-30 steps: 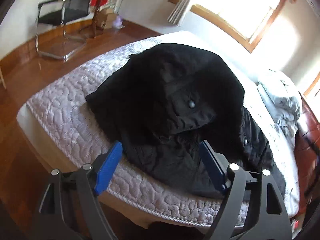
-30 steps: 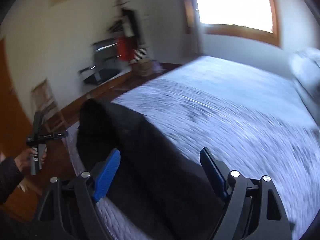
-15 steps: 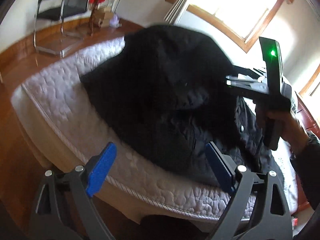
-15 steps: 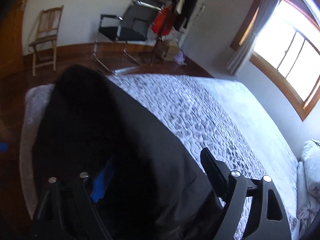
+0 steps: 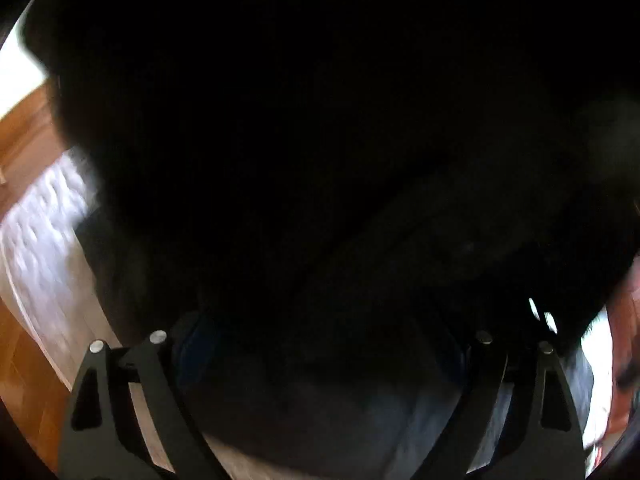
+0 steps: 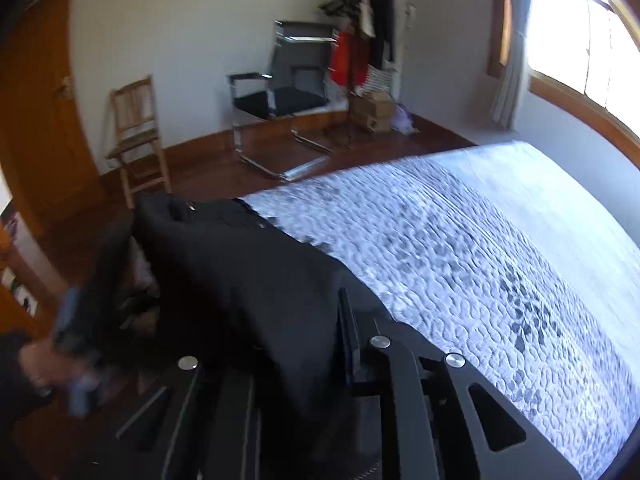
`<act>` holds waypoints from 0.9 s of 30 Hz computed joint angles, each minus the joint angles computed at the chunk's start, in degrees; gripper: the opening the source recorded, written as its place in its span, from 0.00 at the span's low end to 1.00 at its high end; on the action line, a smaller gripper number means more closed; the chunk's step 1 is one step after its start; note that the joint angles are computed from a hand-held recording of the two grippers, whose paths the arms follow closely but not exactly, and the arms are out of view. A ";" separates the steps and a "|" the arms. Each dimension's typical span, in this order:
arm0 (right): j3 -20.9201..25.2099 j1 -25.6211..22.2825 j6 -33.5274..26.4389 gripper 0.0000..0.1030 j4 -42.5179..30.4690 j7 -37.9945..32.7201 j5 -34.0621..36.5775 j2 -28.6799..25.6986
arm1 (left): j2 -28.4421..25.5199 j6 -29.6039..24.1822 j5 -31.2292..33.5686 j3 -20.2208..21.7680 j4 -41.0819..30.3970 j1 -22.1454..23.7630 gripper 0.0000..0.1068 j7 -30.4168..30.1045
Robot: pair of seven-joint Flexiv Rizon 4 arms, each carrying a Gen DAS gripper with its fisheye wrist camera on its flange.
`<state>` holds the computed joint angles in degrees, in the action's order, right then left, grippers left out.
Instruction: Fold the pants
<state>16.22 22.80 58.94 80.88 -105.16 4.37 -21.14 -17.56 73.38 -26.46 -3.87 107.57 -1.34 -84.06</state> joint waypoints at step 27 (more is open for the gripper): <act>4.20 -4.02 -1.44 0.61 20.85 -4.83 19.74 13.36 | 10.05 7.55 18.44 5.49 4.46 -1.91 0.85 -17.68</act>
<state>20.42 18.78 57.50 101.73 -109.99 24.11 -7.78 -7.51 80.93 -8.02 1.62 112.04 -3.24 -101.74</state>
